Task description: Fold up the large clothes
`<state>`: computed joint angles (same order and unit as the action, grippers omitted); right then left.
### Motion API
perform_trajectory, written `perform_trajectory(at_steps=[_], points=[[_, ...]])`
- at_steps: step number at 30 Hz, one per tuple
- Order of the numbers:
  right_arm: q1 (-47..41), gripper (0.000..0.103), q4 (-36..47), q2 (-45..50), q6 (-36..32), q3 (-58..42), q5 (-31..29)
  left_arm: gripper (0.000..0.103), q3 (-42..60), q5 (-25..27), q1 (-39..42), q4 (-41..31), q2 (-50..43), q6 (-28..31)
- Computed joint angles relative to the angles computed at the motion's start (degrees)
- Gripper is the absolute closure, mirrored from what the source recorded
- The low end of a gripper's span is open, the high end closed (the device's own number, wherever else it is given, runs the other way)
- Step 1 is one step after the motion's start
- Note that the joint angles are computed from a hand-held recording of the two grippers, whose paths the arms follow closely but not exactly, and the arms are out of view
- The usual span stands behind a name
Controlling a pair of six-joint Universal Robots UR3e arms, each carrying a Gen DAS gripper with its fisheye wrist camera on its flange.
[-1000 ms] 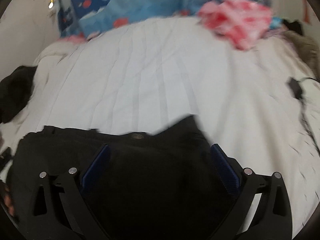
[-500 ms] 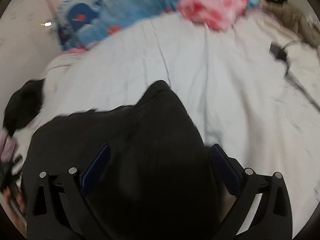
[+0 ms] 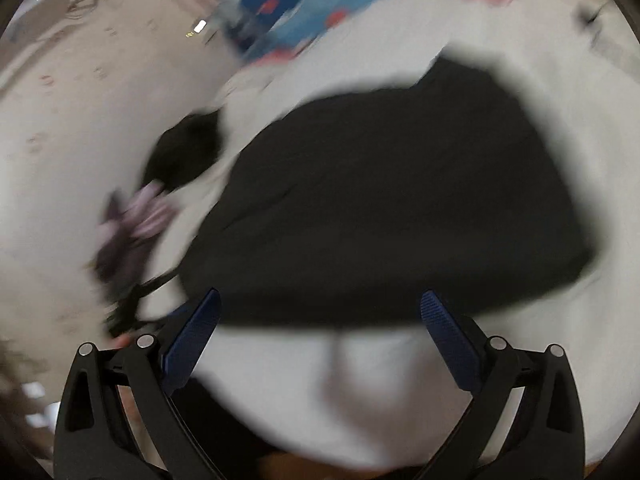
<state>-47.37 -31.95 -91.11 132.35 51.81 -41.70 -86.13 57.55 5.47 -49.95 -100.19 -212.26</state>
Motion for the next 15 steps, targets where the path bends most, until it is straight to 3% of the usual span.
perform_trajectory(at_steps=[2,5,8,10,12,15], points=[[7.4,0.006,-2.0,-1.5,3.0,4.9,1.6,0.007,0.6,-0.2,-1.4,-0.1,-0.8,-1.4],[18.5,0.006,-15.5,-3.1,14.6,15.3,5.2,0.007,1.1,-0.6,-2.6,-1.2,-0.8,-3.5],[28.3,0.006,-38.7,0.8,32.0,23.4,8.0,0.007,2.1,-1.4,-2.3,-3.3,-0.5,-4.1],[30.4,0.006,-51.2,2.1,42.3,27.0,10.0,0.007,2.3,-1.9,-1.9,-5.7,-0.1,-3.6],[28.7,0.006,-66.6,0.9,55.4,32.3,15.8,0.007,2.5,-2.8,-1.8,-6.5,-0.3,-3.7],[25.6,0.006,-76.9,0.3,63.7,34.4,21.5,0.007,3.4,-5.6,-2.1,-5.3,-2.5,-5.0]])
